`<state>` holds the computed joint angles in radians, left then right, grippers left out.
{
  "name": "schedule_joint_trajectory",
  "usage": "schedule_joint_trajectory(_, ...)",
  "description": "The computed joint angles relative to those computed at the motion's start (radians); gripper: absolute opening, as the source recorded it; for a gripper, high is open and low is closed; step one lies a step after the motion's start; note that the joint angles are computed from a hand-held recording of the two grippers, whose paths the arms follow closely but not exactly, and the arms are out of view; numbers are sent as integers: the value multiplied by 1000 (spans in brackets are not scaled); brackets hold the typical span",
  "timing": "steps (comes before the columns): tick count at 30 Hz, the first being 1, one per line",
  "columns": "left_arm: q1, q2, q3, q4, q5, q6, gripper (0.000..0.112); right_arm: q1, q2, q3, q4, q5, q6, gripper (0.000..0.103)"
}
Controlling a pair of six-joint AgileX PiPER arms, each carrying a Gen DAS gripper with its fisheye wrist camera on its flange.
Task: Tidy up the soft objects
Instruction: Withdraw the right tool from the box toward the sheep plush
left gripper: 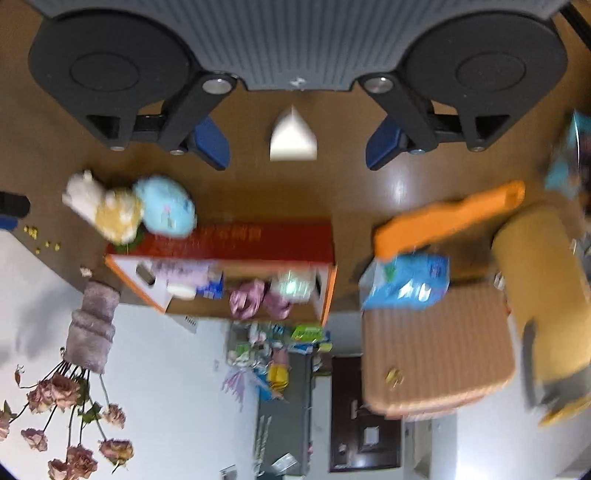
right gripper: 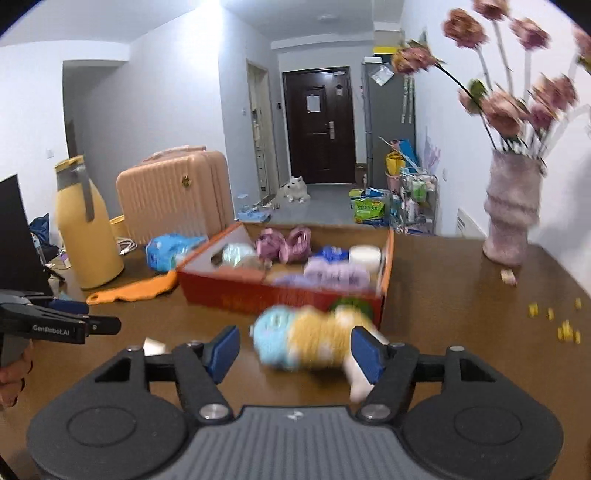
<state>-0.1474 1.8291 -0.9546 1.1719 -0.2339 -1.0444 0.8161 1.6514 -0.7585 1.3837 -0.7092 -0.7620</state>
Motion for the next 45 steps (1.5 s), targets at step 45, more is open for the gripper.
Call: schedule_joint_trajectory(45, -251, 235, -156, -200, 13, 156, 85, -386, 360, -92, -528, 134, 434, 43)
